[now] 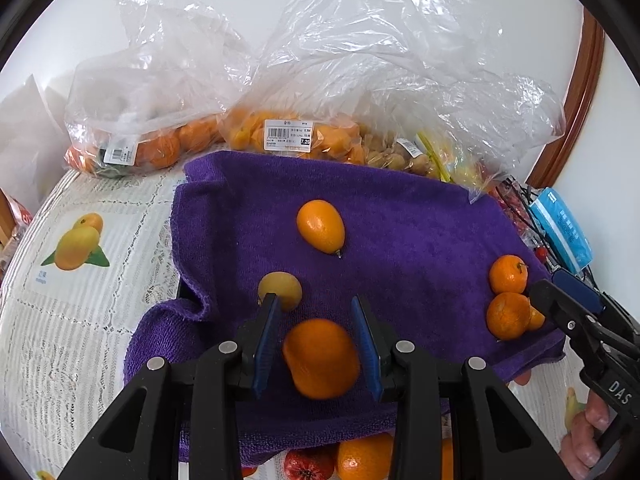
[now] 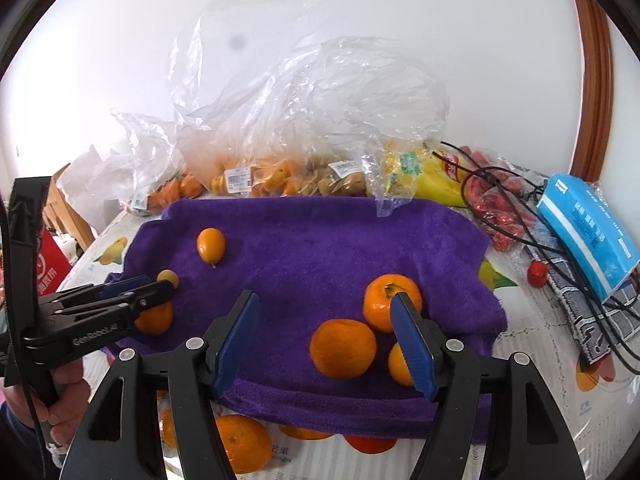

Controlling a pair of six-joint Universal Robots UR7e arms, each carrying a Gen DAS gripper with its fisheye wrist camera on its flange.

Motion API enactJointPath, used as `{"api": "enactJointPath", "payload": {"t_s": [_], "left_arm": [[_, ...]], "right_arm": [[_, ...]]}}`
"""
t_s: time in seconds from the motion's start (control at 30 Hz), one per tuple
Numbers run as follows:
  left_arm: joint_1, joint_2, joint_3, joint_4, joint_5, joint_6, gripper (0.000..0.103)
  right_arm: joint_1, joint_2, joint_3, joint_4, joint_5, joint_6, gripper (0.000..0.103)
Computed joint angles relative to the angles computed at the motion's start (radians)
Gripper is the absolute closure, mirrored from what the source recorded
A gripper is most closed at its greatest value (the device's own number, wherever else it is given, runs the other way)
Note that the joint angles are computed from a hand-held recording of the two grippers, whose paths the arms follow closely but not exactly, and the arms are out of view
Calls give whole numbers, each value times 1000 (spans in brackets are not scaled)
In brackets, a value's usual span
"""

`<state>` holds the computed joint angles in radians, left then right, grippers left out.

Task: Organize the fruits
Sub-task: 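Open both tools to set the oranges down on the towel, then withdraw both tools and grasp an orange beside the towel with the right tool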

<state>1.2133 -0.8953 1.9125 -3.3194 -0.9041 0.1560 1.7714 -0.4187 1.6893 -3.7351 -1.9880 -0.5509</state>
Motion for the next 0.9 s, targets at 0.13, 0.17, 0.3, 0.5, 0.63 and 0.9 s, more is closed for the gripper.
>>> {"api": "enactJointPath", "payload": {"t_s": [0.13,0.17,0.3,0.5,0.63,0.9], "left_arm": [[-2,-11,9,-12,-4,-11,49],[-6,-11,11,-17,5,-11,48],[-19,-13,24,-49,24,14,45],[-34,-15,36,-73,27,30,44],[-45,-27,49,-74,19,27,44],[-63,-94,136,-65,32,7,44]], "right_arm": [[-2,-1,4,-28,6,1,35],[-3,-4,8,-25,15,-1,35],[-1,-1,12,-60,23,-19,35],[4,-39,58,-38,54,48,37],[43,-44,69,-36,-50,49,39],[74,-53,143,-52,-111,79,51]]}}
